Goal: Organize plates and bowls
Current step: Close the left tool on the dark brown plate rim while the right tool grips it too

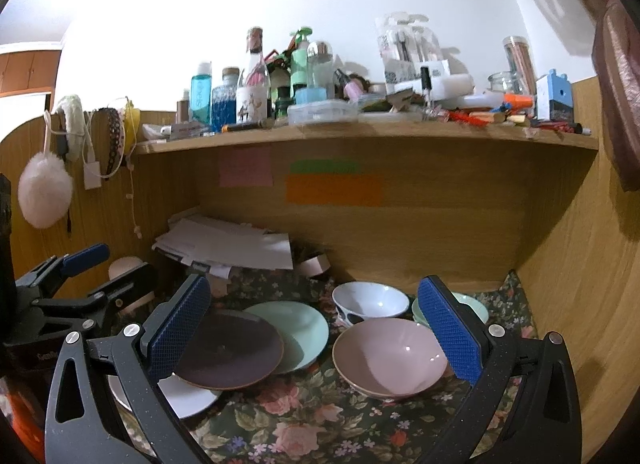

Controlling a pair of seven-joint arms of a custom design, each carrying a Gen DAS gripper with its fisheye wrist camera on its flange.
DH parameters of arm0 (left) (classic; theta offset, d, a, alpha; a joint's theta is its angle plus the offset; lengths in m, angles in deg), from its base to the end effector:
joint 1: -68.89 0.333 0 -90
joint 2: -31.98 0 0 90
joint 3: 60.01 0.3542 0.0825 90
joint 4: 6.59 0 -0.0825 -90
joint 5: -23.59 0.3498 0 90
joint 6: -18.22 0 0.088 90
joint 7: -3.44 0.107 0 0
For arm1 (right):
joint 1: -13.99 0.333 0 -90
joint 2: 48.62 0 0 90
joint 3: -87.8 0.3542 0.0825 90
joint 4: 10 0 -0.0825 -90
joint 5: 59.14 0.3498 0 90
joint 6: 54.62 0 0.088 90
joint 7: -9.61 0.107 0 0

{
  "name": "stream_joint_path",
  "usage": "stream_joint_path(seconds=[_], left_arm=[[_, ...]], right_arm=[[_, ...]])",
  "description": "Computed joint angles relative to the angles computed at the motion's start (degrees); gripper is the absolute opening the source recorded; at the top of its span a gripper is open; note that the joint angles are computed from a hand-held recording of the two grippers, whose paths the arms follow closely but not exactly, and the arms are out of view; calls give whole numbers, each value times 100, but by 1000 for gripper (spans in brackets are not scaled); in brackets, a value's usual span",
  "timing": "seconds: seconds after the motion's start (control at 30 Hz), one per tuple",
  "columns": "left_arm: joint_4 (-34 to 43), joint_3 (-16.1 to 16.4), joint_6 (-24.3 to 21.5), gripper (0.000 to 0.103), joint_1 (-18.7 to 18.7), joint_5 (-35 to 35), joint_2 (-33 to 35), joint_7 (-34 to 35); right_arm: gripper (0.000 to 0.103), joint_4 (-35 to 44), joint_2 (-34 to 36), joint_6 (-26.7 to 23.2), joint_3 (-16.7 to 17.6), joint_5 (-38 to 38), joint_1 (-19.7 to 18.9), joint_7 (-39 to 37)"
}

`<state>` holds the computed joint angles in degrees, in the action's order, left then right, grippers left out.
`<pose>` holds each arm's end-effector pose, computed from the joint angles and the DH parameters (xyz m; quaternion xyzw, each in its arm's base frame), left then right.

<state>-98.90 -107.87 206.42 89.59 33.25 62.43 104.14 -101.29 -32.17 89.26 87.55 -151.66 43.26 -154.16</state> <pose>0.6680 -0.1822 0.6063 -0.4097 0.6733 -0.5413 0.2928 0.5812 0.3321 0.5788 -0.4934 0.6057 -0.4588 0.4233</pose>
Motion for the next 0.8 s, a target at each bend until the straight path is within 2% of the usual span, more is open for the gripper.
stream_joint_path(seconds=[0.07, 0.13, 0.3, 0.47, 0.63, 0.67, 0.73, 0.8], left_arm=[[78, -25, -233, 103, 36, -16, 82, 43], [198, 186, -483, 103, -110, -170, 99, 116], [580, 1273, -996, 103, -824, -517, 123, 54], [986, 2212, -1384, 103, -1417, -697, 294, 28], [1576, 2381, -2158, 102, -1540, -1025, 631, 377], [1757, 2420, -2361, 99, -1577, -1088, 733, 445], [2177, 2695, -2798, 89, -1782, -1127, 931, 416], [2471, 2923, -3101, 86, -1940, -1196, 1070, 400]], right_arm=[[103, 72, 92, 85, -6, 131, -44, -108], [103, 174, 222, 283, -29, 346, -116, -256], [103, 436, 560, 895, -195, 951, -218, -631], [103, 779, 998, 1242, -306, 1940, -304, -1459], [103, 1280, 1537, 1365, -87, 3266, -540, -2867], [103, 1390, 1644, 1355, -30, 3507, -580, -3126], [103, 1661, 1898, 1335, 200, 4102, -733, -3788], [98, 1937, 2123, 1252, 358, 4568, -816, -4318]])
